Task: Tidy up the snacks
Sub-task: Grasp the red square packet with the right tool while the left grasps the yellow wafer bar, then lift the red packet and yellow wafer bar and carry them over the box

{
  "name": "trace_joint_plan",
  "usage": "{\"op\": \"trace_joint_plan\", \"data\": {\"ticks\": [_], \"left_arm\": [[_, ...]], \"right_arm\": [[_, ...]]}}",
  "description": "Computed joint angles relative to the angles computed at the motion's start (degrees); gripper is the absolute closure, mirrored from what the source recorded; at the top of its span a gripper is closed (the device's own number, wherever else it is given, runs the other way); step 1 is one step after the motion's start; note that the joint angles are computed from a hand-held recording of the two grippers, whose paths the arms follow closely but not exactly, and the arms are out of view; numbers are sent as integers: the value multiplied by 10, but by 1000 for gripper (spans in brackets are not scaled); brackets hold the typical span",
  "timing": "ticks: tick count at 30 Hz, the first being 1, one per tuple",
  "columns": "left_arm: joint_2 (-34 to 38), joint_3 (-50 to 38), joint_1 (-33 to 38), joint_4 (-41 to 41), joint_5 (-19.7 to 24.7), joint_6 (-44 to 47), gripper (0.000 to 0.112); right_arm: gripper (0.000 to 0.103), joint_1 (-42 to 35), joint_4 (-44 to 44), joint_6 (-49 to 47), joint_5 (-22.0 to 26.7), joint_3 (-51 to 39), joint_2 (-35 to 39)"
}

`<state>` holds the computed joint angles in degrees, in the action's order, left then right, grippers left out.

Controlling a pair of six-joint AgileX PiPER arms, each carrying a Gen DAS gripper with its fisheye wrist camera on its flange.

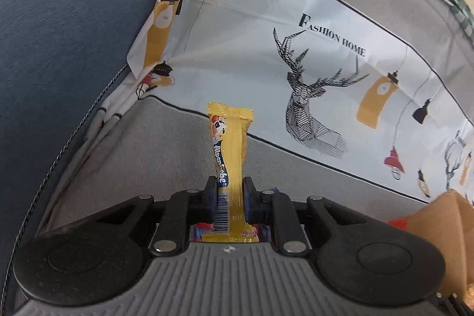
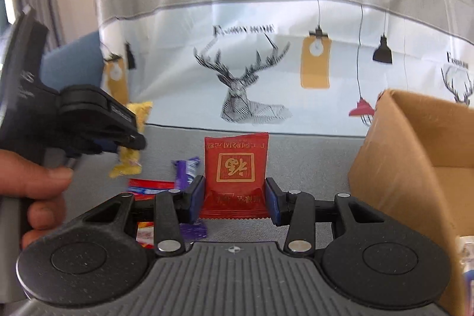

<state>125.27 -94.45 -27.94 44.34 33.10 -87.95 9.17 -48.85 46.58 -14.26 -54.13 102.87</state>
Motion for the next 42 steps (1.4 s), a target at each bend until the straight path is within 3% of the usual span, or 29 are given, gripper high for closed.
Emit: {"op": "trace_joint_plan", "data": {"ticks": [8,14,20,25,30,37,42], "left_arm": [[-111,133,-74,57,-9,-79,94],[-166,203,-126,32,9,-85,94],[-202,236,-195,84,42,-143,94],[-200,215,-238,138,62,-190,94],[-164,144,-268,180,88,-173,94],[-100,54,-280,219,72,-179,94],[-46,-20,-281,223,52,-173,94]], "right_arm": [[58,-85,-320,213,-115,112,-151],[58,-151,-426,227,-185,207,-253],[58,-257,-446,227,-286,239,-317],[58,-368,-451,220,-378,212,-315],[58,-485,-433,217,-479,132,-264],[58,-549,-433,225,-459,44,-154],[58,-581,-424,201,-458,32,-120]]}}
